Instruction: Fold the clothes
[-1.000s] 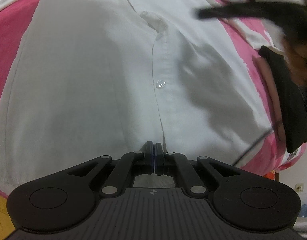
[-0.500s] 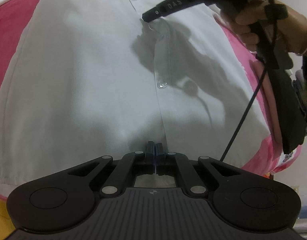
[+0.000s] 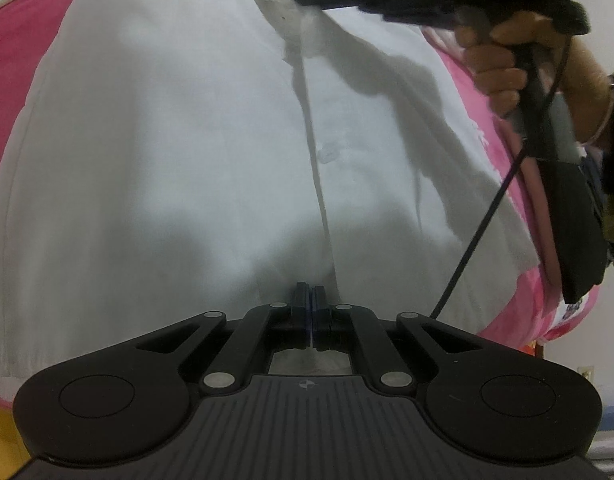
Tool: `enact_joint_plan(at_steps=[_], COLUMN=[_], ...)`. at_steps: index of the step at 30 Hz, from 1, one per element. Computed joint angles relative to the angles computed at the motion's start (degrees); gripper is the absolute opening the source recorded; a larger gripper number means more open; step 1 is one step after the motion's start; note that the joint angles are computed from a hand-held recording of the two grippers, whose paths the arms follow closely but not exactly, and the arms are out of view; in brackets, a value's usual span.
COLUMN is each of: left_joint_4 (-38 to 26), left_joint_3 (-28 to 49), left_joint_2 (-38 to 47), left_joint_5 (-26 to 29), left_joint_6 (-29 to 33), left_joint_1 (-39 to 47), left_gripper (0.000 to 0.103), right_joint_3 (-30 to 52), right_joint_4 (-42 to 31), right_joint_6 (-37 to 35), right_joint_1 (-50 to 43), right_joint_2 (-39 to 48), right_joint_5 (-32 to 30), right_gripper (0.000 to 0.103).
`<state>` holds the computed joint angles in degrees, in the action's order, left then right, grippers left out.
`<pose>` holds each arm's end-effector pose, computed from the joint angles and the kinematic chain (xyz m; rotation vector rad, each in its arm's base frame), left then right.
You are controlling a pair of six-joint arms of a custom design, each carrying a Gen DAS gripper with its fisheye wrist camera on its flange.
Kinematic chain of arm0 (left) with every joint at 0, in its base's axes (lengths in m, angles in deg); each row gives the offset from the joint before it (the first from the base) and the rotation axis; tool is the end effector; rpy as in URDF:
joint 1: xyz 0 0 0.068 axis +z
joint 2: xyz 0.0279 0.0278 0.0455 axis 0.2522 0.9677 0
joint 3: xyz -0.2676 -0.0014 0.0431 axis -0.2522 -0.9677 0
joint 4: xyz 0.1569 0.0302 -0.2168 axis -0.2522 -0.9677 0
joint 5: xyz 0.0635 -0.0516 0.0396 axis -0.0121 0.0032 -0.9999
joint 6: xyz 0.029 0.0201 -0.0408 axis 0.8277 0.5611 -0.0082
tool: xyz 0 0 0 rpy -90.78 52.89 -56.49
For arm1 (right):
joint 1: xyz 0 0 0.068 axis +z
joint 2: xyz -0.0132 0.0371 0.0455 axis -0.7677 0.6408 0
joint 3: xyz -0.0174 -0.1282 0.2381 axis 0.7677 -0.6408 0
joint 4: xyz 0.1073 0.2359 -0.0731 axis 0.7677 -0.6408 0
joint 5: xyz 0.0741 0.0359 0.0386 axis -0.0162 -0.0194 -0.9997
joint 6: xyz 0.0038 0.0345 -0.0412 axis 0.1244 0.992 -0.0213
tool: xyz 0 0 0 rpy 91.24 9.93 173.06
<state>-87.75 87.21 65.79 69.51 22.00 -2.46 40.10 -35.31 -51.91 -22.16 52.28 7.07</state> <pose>0.1956 -0.0733 0.1191 0.1383 2.7866 -0.6497 0.3812 0.2200 0.1417 -0.2302 2.5427 0.9549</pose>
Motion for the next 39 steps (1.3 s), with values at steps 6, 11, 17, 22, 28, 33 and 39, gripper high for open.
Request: enact_joint_plan(at_steps=[6, 11, 17, 22, 28, 33, 39], left_joint_4=[-0.06, -0.36, -3.40, -1.56, -7.42, -19.38, -20.13], left_joint_3=[-0.31, -0.43, -0.06, -1.87, -0.86, 5.75, 16.74], left_joint_2=[-0.52, -0.79, -1.98, -3.74, -7.29, -10.79, -5.41], left_joint_5=[0.09, 1.64, 4.49, 3.23, 5.23, 10.95, 14.30], left_joint_6=[0.48, 1.33, 5.25, 4.77, 7.01, 14.17, 17.60], left_joint_1=[0.15, 1.45, 4.81, 2.43, 5.96, 15.28, 20.32], left_gripper=[0.002, 0.002, 0.003, 0.003, 0.013, 0.022, 0.034], right_joint_3=[4.33, -0.71, 0.70, 9.75, 4.90, 4.69, 30.98], right_joint_4=[-2.92, -1.42, -7.98, -10.31, -8.41, -22.29, -44.15], right_joint_6=[-0.81, -0.35, -8.05, -10.67, -4.98, -3.87, -11.33], right_joint_1=[0.68, 0.50, 1.75, 5.04, 4.84, 2.94, -0.24], right_joint_2=[5.60, -3.05, -5.51, 6.63, 0.13, -14.22, -15.35], right_joint_5=[-0.34, 7.34, 8.08, 11.27, 13.74, 16.76, 21.35], right_gripper=[0.014, 0.024, 0.022, 0.021, 0.023, 0.024, 0.033])
